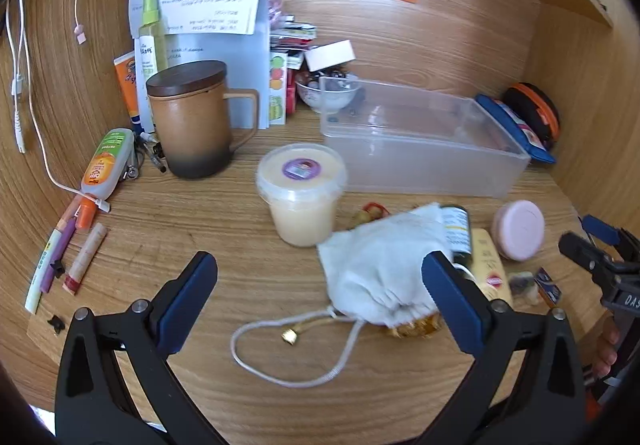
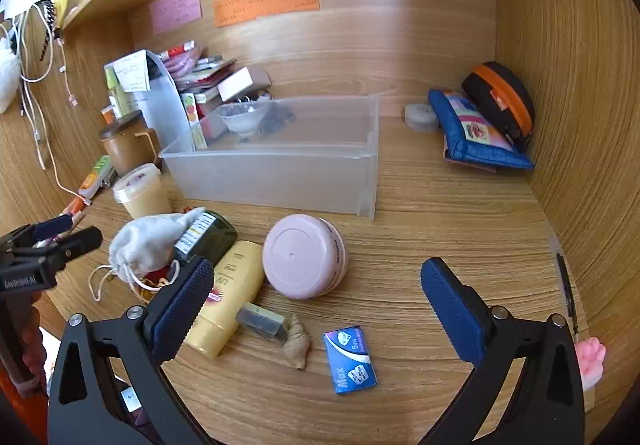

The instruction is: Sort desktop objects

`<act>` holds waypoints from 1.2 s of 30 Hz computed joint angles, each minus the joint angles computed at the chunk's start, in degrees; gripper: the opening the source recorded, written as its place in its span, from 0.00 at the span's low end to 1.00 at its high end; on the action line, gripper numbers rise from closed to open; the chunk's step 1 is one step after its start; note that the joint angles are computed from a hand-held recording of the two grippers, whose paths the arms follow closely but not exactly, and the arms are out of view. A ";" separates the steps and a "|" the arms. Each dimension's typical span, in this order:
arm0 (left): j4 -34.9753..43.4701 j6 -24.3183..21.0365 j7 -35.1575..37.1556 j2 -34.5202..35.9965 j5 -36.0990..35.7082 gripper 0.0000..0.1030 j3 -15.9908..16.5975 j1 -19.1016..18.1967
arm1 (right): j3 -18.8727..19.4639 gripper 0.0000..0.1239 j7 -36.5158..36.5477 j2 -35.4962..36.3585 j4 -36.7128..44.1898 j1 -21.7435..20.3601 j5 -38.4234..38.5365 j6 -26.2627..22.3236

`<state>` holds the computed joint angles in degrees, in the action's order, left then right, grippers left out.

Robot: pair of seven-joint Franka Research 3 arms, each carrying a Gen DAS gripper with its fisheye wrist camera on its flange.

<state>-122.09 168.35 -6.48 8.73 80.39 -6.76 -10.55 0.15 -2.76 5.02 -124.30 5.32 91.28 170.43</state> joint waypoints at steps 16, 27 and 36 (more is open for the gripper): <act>7.78 4.76 36.32 12.02 -39.66 1.00 -4.60 7.20 | 2.01 0.83 23.64 8.96 5.94 -3.61 -26.27 -3.29; 11.51 2.92 47.39 14.95 -50.39 1.00 -1.55 3.87 | 4.55 0.74 30.18 12.90 9.72 -6.40 -37.59 -5.33; 15.83 0.35 54.08 17.88 -55.00 0.69 -0.74 2.08 | 6.78 0.45 26.32 12.62 9.48 -7.44 -36.86 -4.53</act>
